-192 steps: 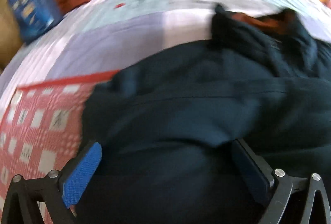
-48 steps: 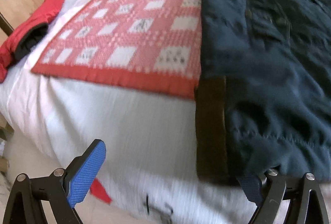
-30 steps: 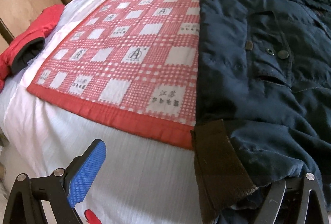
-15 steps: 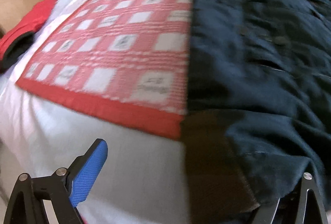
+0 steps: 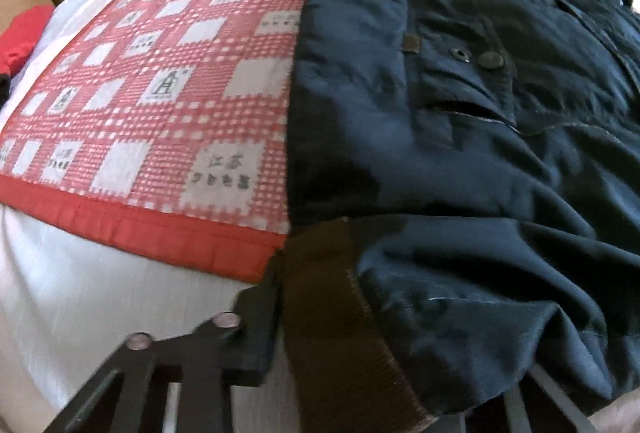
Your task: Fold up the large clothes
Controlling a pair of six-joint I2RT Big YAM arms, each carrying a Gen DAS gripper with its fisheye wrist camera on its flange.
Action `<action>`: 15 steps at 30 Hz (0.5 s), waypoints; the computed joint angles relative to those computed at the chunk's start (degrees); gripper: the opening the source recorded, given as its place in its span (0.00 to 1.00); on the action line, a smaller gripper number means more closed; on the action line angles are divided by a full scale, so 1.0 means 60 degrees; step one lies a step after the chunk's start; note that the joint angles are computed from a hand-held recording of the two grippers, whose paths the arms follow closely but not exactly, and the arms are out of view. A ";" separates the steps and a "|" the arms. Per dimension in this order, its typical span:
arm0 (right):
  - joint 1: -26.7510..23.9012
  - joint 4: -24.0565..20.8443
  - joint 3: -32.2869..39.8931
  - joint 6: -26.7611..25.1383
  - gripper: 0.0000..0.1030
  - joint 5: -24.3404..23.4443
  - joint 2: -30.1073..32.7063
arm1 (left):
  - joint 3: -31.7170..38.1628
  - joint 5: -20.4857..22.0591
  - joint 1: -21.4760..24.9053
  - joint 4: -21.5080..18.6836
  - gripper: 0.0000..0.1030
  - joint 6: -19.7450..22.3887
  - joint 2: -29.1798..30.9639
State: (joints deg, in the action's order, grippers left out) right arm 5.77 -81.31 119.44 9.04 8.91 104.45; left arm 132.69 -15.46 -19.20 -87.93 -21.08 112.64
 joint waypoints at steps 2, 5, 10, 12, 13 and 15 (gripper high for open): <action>0.0002 -0.0028 -0.0041 0.0000 0.22 -0.0052 -0.0155 | -0.0249 0.0117 0.0052 0.0068 0.15 0.0028 -0.0248; -0.0031 -0.0083 0.0092 0.0051 0.21 -0.0157 -0.0312 | -0.0525 0.0136 0.0052 0.0120 0.14 0.0278 -0.0615; -0.0048 -0.0330 0.0792 -0.0018 0.20 -0.0291 -0.0374 | 0.0296 0.0092 0.0063 0.0026 0.13 0.0696 -0.0676; -0.0086 -0.0577 0.1056 -0.0194 0.18 -0.0284 -0.0318 | 0.0695 0.0136 0.0104 -0.0187 0.13 0.0828 -0.0572; -0.0100 -0.0706 0.1130 -0.0269 0.18 -0.0293 -0.0310 | 0.0833 0.0154 0.0112 -0.0304 0.13 0.0909 -0.0517; -0.0104 -0.0886 0.1286 -0.0354 0.16 -0.0330 -0.0299 | 0.0964 0.0149 0.0103 -0.0461 0.13 0.1073 -0.0472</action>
